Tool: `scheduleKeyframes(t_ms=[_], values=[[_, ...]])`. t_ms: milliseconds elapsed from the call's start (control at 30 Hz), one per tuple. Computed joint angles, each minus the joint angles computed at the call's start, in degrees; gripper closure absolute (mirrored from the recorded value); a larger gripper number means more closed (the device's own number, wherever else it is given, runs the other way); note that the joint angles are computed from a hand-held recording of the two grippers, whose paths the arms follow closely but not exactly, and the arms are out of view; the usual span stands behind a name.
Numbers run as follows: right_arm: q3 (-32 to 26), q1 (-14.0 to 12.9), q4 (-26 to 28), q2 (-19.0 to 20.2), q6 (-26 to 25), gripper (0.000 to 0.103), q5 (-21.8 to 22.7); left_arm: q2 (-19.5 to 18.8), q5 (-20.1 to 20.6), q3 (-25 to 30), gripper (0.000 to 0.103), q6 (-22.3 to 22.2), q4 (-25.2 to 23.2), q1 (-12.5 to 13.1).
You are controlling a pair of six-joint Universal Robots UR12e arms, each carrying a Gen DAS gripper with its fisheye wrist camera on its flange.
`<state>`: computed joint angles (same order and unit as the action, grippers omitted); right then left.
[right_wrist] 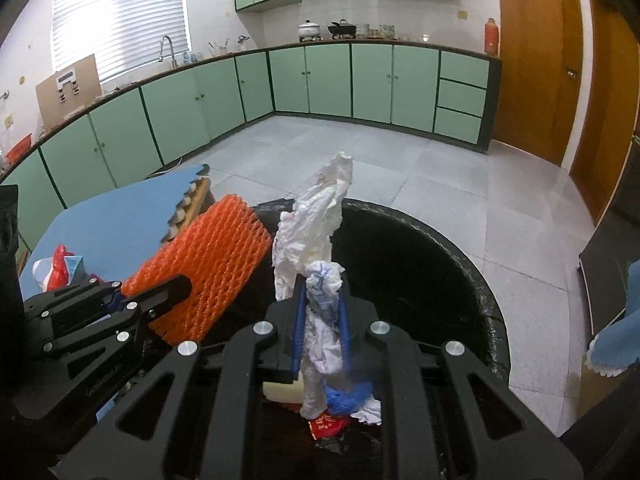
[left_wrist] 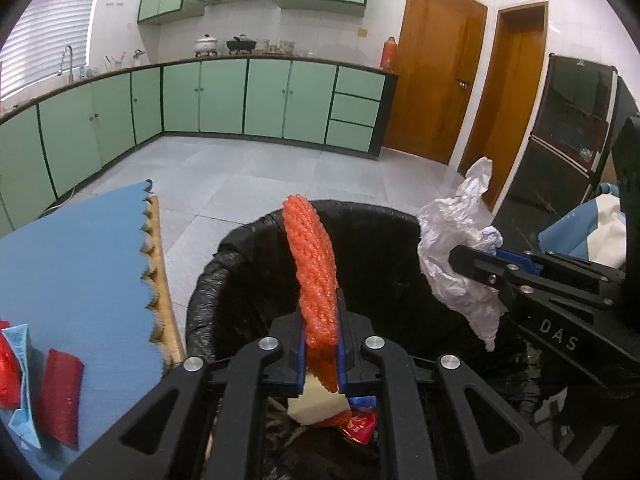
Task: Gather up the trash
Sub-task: 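Carry the net and tissue over the black bin and release both, then move both grippers back to the table toward the white paper cup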
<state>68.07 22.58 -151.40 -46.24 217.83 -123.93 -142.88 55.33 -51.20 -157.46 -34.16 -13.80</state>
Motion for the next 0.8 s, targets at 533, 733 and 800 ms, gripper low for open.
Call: scheduleKeyframes(t_ms=[533, 733, 800], values=[[1.0, 0.0, 3.3, -0.7, 5.3, 0.023, -3.3, 0.8, -0.2, -1.1, 0.055, -1.7, -0.9, 1.0], [-2.2, 1.1, 2.0, 0.6, 3.1, 0.017, -3.7, 3.3, 1.8, -5.3, 0.050, -2.7, 5.3, 3.1], [-4.5, 1.6, 1.4, 1.8, 2.0, 0.014, -3.3, 4.2, 2.8, -6.9, 0.048, -3.7, 7.9, 4.1]])
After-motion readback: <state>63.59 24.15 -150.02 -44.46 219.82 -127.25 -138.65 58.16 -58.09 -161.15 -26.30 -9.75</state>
